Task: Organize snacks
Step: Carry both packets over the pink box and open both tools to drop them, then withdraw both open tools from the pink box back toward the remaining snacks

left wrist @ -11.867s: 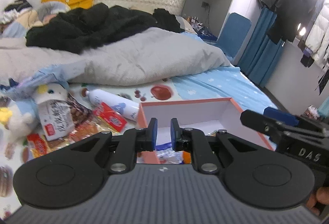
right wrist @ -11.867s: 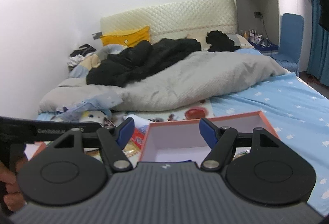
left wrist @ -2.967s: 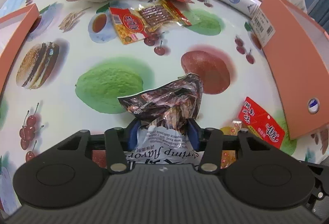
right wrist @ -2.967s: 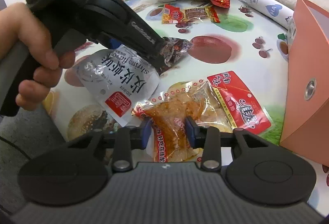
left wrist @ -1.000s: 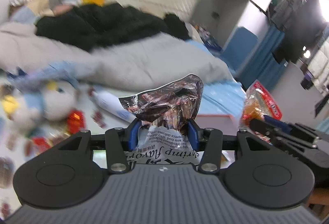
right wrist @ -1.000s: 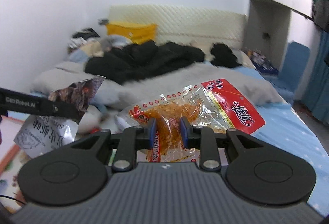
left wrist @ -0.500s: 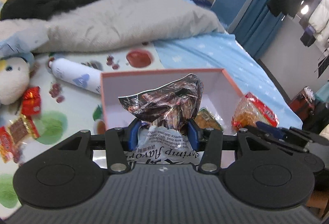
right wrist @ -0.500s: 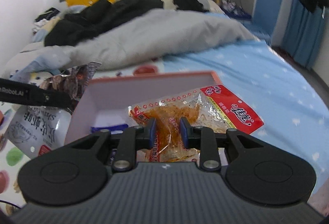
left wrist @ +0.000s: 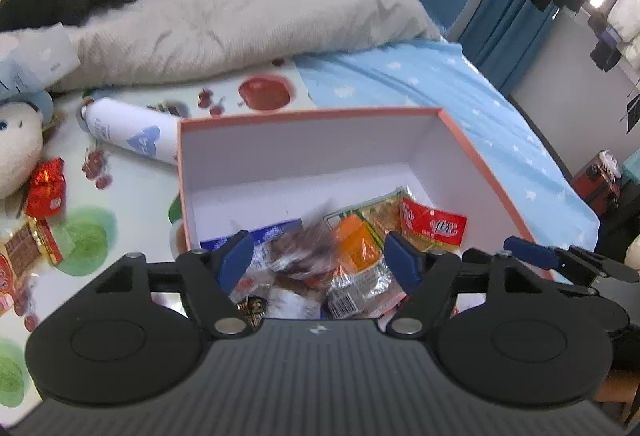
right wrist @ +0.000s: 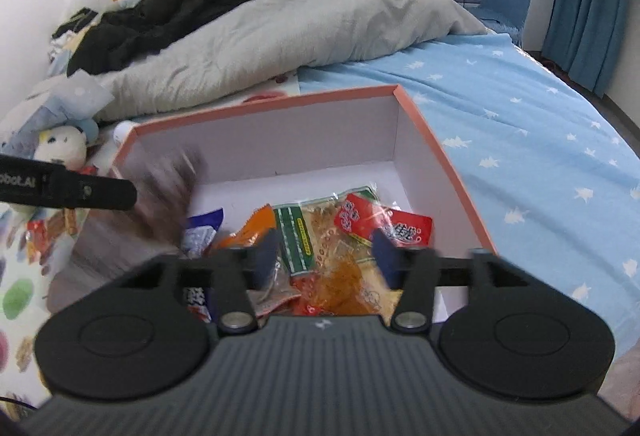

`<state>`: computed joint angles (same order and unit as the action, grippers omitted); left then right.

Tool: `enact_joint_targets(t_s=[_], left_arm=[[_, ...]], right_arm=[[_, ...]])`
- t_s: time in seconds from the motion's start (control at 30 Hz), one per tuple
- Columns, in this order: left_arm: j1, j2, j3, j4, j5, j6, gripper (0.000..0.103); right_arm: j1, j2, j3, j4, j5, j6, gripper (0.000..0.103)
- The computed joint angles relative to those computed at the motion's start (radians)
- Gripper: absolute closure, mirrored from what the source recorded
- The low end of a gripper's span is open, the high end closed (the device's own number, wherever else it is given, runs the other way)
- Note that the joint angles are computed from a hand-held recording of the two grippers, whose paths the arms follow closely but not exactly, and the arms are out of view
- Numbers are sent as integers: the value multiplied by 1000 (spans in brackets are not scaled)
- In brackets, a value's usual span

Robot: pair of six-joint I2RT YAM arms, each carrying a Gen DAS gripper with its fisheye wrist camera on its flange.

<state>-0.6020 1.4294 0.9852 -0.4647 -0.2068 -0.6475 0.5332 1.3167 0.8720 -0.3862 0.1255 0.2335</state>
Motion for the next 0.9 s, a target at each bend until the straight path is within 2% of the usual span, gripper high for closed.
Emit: enact_joint_targets(t_s=[0.33,0.77,0.9], left_arm=[[-40,-179,9,-87,-82,11,25],[-154,-481,5,-308,-303,5,25],[-224,-543,3,-397,-406,-26,25]], right_arm=[[46,-97,30,-18,18,19,44],[232,-192,123,-48,125,61,44],[301,-204,126,-35,153,90,44]])
